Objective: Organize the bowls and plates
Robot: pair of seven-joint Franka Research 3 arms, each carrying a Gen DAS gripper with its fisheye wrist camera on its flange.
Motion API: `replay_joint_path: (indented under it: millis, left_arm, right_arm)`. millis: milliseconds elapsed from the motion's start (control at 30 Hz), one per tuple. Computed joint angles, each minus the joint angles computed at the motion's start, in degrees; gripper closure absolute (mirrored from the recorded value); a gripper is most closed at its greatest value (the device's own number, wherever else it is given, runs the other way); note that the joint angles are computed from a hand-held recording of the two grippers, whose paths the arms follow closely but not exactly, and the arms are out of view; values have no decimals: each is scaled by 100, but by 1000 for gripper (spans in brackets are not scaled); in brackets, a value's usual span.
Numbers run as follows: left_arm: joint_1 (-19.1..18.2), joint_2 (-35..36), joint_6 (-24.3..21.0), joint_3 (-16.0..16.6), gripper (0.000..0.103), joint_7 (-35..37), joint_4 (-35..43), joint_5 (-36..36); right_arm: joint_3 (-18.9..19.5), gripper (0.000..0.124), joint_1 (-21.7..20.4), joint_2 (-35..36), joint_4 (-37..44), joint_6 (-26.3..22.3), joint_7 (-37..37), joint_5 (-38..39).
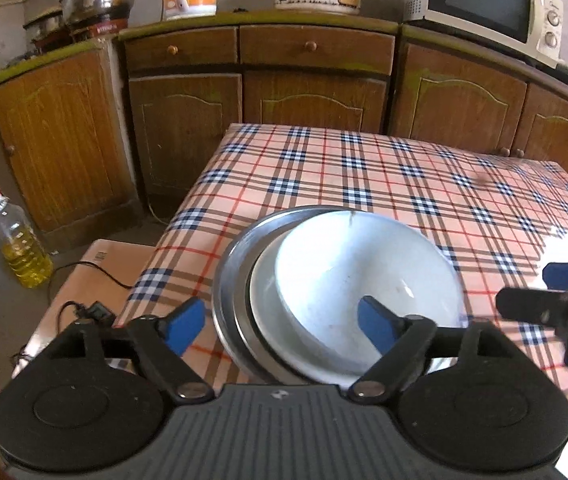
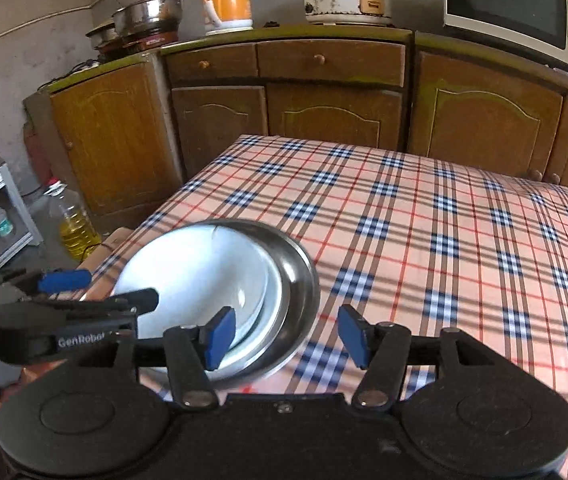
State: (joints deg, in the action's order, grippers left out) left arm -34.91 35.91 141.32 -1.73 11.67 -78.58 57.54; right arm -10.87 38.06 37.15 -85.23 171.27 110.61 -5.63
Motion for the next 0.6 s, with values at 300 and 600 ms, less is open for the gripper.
replay_joint_path:
  millis: [300,600]
  left_arm:
    - [-254,-491,-712,-255,0,-428,-495,1]
    - [-334,-781,-1425,-505,0,-433,-734,87]
  right_arm:
    - [-187,48,345,-825,-1283,294,304,-256]
    - [-440,47,710,-1215,-1858,399,801,-471]
